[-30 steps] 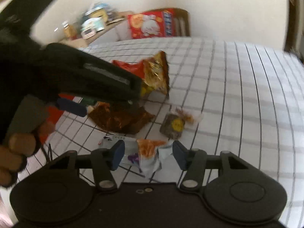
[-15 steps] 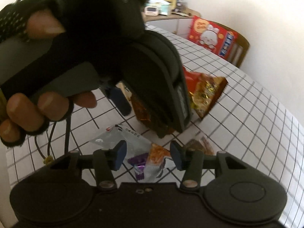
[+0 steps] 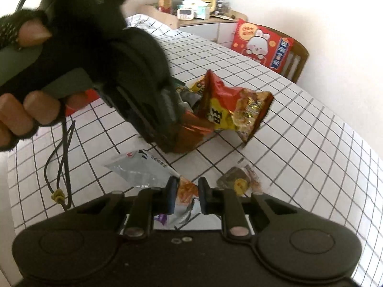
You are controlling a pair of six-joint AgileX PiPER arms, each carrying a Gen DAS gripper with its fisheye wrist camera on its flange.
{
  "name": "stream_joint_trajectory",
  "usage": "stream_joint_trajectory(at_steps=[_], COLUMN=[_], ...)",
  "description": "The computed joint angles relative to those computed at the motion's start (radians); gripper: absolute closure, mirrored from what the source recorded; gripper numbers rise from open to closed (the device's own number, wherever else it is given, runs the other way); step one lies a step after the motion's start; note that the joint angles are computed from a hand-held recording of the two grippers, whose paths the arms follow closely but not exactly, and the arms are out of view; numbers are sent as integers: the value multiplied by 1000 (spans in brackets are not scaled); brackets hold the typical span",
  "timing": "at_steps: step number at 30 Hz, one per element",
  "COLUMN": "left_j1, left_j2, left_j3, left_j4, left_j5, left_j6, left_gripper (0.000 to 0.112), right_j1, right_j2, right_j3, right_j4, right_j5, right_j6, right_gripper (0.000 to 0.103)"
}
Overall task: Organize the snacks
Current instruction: 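Lift the Oreo bag with the left tool while the right tool lifts the white packet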
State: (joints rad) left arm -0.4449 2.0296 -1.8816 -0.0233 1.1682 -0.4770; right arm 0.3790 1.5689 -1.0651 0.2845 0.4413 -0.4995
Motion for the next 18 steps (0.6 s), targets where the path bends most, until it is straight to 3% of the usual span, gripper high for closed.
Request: stream_joint_trajectory(at_steps=[5, 11, 18], left_j1=[5, 6, 21], left_j2=[-96, -213, -347], left_j3=[110, 240, 360], left_j4=[15, 42, 54], left_j5=[-51, -92, -112], left_j6=[15, 7, 7], left_gripper=[100, 103, 109], right_j1=[-37, -54, -70], right_j2=[-83, -162, -225], right_j3=[62, 115, 134], right_j4=[34, -112, -112], right_j5=[-7, -28, -20], right_j6=[23, 242, 337], right_gripper=[86, 86, 86])
